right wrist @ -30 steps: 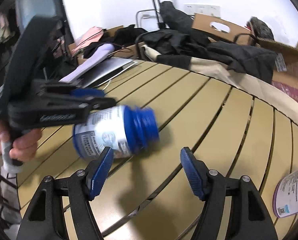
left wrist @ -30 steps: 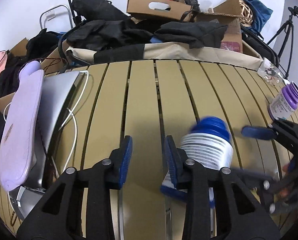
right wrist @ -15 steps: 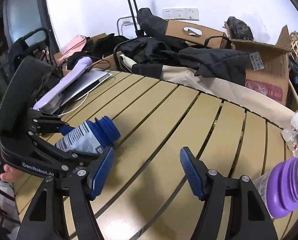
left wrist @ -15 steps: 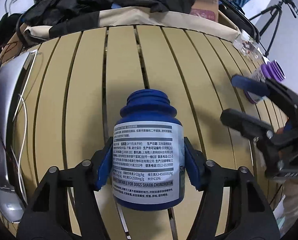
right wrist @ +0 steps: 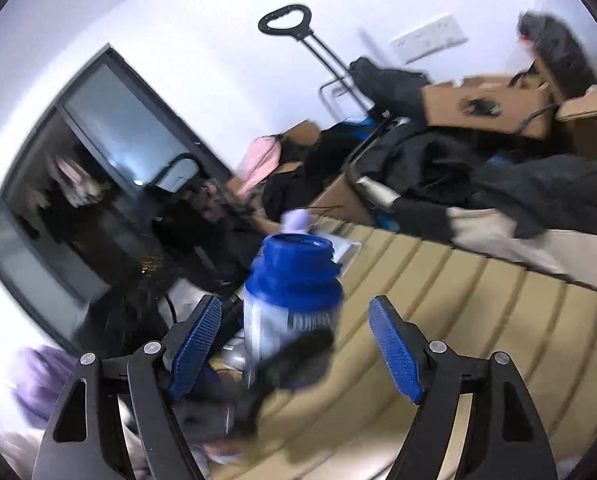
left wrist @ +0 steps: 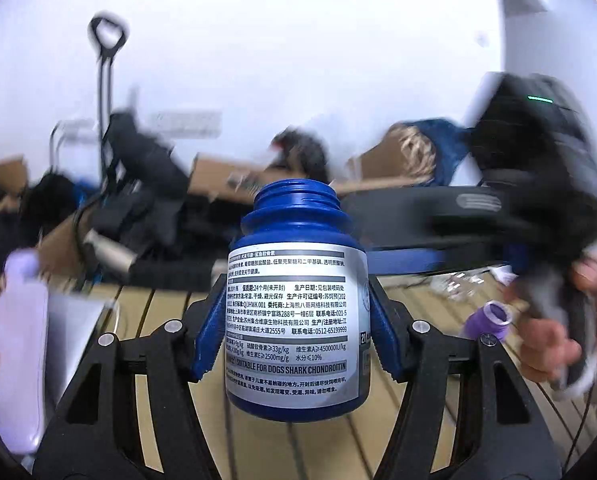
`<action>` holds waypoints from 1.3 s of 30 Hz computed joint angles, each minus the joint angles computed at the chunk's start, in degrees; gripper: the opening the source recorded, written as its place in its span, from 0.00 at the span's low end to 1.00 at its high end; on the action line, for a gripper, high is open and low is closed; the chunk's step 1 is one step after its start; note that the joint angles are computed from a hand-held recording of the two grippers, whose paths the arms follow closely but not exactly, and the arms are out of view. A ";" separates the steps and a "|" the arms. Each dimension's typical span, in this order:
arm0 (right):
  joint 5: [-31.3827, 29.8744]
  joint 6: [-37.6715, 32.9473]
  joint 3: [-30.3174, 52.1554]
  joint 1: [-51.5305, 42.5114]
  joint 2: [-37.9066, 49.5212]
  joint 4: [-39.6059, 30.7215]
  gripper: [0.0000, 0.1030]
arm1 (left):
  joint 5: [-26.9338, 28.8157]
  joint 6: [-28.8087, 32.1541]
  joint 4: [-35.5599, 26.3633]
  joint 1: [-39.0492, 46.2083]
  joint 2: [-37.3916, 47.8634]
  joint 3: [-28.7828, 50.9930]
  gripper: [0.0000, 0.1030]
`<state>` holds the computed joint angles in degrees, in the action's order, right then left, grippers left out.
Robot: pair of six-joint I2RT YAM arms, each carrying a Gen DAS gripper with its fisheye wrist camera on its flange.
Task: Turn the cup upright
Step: 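Rotate the bottle cap-up in the left gripper and lower it onto the table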
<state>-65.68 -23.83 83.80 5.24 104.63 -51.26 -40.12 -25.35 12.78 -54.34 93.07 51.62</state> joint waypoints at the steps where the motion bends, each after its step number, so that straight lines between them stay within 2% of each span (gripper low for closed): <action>1: -0.18 -1.26 2.05 0.63 1.46 -2.09 0.79 | 0.31 2.06 2.12 -0.24 0.20 -0.11 0.58; 3: -1.69 -0.55 1.94 0.92 1.69 -0.57 0.66 | 0.60 2.71 2.54 -0.16 0.48 0.08 0.58; 4: -0.65 0.52 1.18 1.08 1.12 1.05 0.66 | 1.75 2.29 2.89 0.54 0.69 0.08 0.58; 7: 4.18 0.72 -1.86 1.16 -1.14 6.25 0.66 | 9.94 1.12 2.26 4.38 1.35 0.73 0.60; 8: 7.81 0.51 -3.59 1.42 -3.00 9.35 0.66 | 14.26 0.27 2.03 5.90 1.48 0.89 0.63; 9: 11.37 -0.87 -5.94 1.74 -5.44 12.93 0.66 | 19.57 -0.05 2.15 7.80 1.32 0.78 0.61; 10: 12.55 -4.41 -7.88 1.81 -7.24 15.21 0.66 | 26.50 -0.98 3.84 10.64 1.52 0.34 0.59; 12: 13.05 -9.49 -9.99 1.38 -9.16 18.02 0.66 | 32.89 -1.38 8.08 12.78 2.23 -0.50 0.58; 16: 10.35 -12.70 -7.43 -1.03 -6.70 15.79 0.66 | 28.30 2.43 8.65 10.95 4.88 2.24 0.58; 23: 7.94 -18.15 -7.12 -3.18 -4.01 15.00 0.66 | 24.67 5.23 9.43 9.03 8.77 4.21 0.58; 29: 6.32 -19.43 -6.98 -4.28 -1.78 13.99 0.67 | 22.91 5.90 11.08 7.65 10.46 3.24 0.58; 35: 3.10 -13.25 -15.76 -4.00 -7.99 20.50 0.67 | 19.71 3.21 13.88 4.63 4.84 -3.25 0.58; 37: 3.86 -12.90 -19.72 -2.85 -10.09 21.48 0.67 | 18.67 1.90 11.63 3.05 2.53 -5.95 0.58; 39: 6.45 -12.49 -23.22 -1.34 -10.50 23.27 0.67 | 20.15 0.11 7.80 2.87 2.13 -6.77 0.58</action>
<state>-59.24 -36.32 60.58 3.91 94.13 -27.99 -19.97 -25.24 20.59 -51.46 95.20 44.85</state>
